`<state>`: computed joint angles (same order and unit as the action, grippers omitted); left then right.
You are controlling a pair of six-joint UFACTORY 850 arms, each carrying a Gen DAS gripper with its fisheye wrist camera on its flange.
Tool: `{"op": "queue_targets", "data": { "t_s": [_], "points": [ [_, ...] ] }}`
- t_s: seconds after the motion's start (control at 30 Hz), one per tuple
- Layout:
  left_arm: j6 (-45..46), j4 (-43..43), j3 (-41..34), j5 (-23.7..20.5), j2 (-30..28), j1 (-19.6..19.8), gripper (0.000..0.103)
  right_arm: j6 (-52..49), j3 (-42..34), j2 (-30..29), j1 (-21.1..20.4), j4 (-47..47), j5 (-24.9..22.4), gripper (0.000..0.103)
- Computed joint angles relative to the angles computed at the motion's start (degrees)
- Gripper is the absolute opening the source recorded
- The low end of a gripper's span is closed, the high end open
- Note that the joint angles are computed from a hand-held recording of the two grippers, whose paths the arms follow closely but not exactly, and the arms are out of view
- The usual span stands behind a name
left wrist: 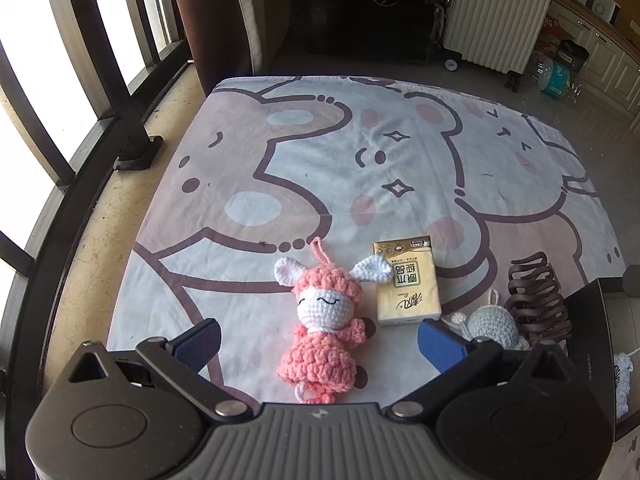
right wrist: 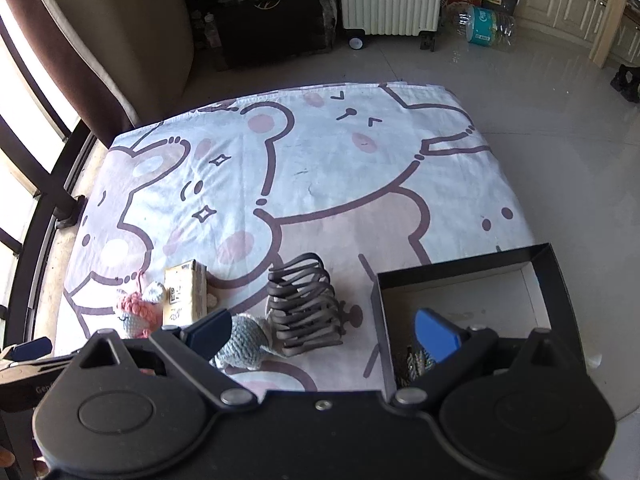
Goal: Organize objects
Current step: 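Move the left tool toward the pink crochet bunny while the right tool moves toward the dark coiled holder, then lower the left tool over the bunny while the right gripper closes on the coiled holder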
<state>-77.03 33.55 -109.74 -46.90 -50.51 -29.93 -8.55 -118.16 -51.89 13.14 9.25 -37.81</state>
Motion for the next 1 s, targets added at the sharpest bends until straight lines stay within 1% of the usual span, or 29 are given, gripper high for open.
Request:
{"op": "queue_targets", "data": {
  "t_s": [0.17,0.23,0.33,0.37,0.43,0.53,0.6,0.67,0.7,0.77,0.83,0.87,0.9,1.0],
  "points": [
    [1.14,-1.62,-1.54,0.74,-1.51,0.68,0.103,4.14,-6.16,-3.77,0.4,0.37,-2.6,0.099],
    [2.67,-2.69,-2.16,1.0,-2.18,0.97,0.103,6.55,-7.24,-4.74,0.29,1.45,-3.0,0.099],
    [4.07,-2.24,-2.9,0.68,-3.19,1.02,0.103,8.67,-6.1,-4.94,-0.44,7.1,-2.26,0.098],
    [4.76,-2.13,-3.2,0.38,-3.52,1.04,0.103,9.02,-5.17,-4.88,-0.83,9.95,-1.98,0.097],
    [6.16,-2.32,-2.81,0.83,-3.64,1.22,0.103,11.2,-4.47,-5.23,-1.27,11.95,-2.39,0.094],
    [8.34,-4.68,-1.9,1.61,-3.51,1.77,0.103,14.11,-4.24,-5.91,-1.78,13.74,-3.09,0.089],
    [8.89,-6.76,-0.74,2.77,-3.02,2.35,0.103,14.59,-3.79,-6.17,-2.23,16.6,-3.15,0.087],
    [9.3,-9.23,0.33,3.97,-2.5,2.98,0.103,15.04,-3.87,-6.75,-2.54,18.76,-3.54,0.082],
    [9.45,-10.69,0.61,4.31,-2.36,3.3,0.103,15.43,-4.03,-7.09,-2.56,18.95,-3.83,0.081],
    [8.97,-12.05,1.18,4.87,-2.12,3.69,0.102,16.76,-5.47,-8.39,-2.45,17.84,-5.23,0.074],
    [8.64,-12.6,1.35,5.12,-2.08,3.96,0.099,17.71,-7.15,-9.78,-2.29,16.8,-6.53,0.069],
    [8.77,-12.97,1.27,5.1,-2.17,4.09,0.096,18.16,-8.06,-10.52,-2.23,16.38,-7.1,0.067],
    [8.96,-13.44,1.18,5.05,-2.27,4.2,0.092,18.54,-8.42,-10.92,-2.14,15.88,-7.25,0.066],
    [10.65,-15.6,0.37,4.76,-3.0,4.53,0.089,20.04,-9.87,-12.14,-1.77,13.48,-7.59,0.065]
  ]
}}
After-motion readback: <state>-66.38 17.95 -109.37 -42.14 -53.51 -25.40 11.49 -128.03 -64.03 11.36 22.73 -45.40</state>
